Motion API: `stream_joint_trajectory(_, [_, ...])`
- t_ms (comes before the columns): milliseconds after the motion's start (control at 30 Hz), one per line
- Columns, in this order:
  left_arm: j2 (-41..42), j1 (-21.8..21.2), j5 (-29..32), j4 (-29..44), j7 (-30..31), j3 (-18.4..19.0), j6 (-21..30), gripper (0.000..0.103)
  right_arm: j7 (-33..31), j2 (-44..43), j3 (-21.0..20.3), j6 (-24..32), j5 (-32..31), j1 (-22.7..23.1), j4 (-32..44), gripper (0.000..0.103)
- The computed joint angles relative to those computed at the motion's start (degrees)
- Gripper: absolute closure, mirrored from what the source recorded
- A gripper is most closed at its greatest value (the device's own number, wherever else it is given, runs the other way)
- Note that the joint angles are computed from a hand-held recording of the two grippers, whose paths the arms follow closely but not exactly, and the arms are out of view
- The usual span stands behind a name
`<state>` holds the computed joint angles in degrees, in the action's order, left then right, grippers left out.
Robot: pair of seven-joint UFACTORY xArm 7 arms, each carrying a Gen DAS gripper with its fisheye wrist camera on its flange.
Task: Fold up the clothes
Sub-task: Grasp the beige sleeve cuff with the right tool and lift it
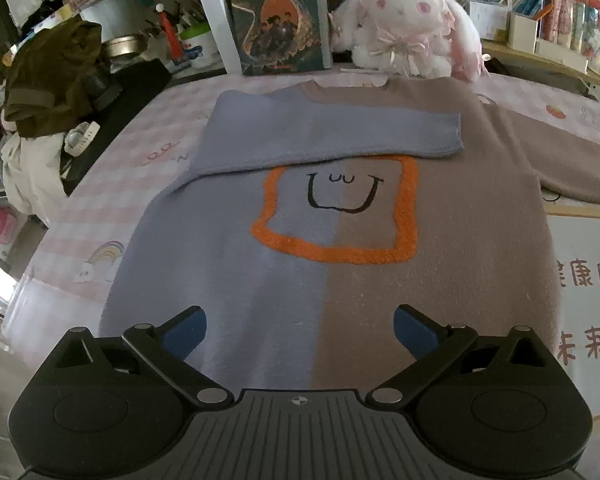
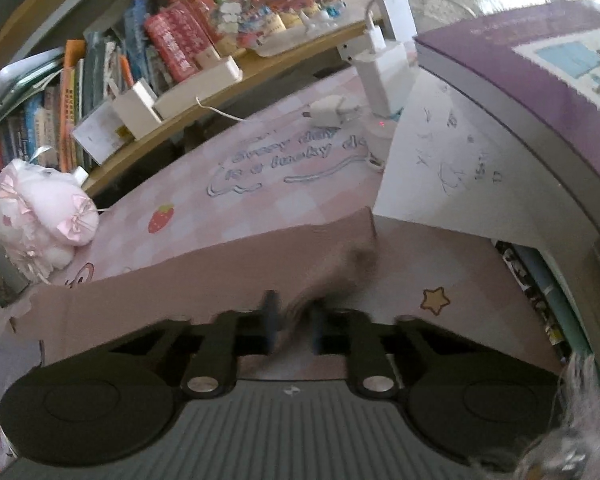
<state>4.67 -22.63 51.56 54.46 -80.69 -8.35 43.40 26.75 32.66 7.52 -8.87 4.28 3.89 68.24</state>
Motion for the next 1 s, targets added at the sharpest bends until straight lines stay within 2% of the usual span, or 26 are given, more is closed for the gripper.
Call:
stream_joint_trajectory(133, [-1.4,0.4,1.1,-1.9,-1.7,0.1,-1.1,0.002,-0.8,-1.7,0.0,-2.1,-0.9,0.6,-1.0,0.098])
stream_joint_trajectory(267, [-3.0,1.3,2.8,-4.1,-3.8,0.0,-3.0,0.002,-1.1,-3.9,5.1,-3.7,-3.3,-2.9,-1.4,0.098])
stream_joint_trajectory(400, [-5.1,2.7,5.8,-7.0,-6.1,-0.3,-5.2,0.002,-1.4,-5.5,7.7,-3.9,-5.8,-3.6,-0.2,0.098])
stream_joint_trajectory(533, [-8.1,4.5,10.0,-10.5,-8.1,-0.8,-7.3,0.002,-2.9,-6.2,3.9,-1.9,-5.7,3.1,3.0,0.098])
stream_joint_trajectory(733, [-13.2,9.6,20.6,-16.3,-8.7,-0.3,-14.5,0.002,-4.1,-4.7,-5.4,2.1,-3.6,17.2,10.1,0.098])
stream_joint_trajectory(867, [-16.4,14.0,29.1,-19.5,-8.4,0.7,-20.6,0.002,0.0,-0.8,-14.5,6.9,-3.9,29.1,19.0,0.098])
stream_joint_trajectory(1000, [-18.7,17.8,37.9,-21.4,-9.7,2.9,-26.9,0.002,5.4,6.2,-18.8,11.8,-7.1,35.6,31.1,0.098])
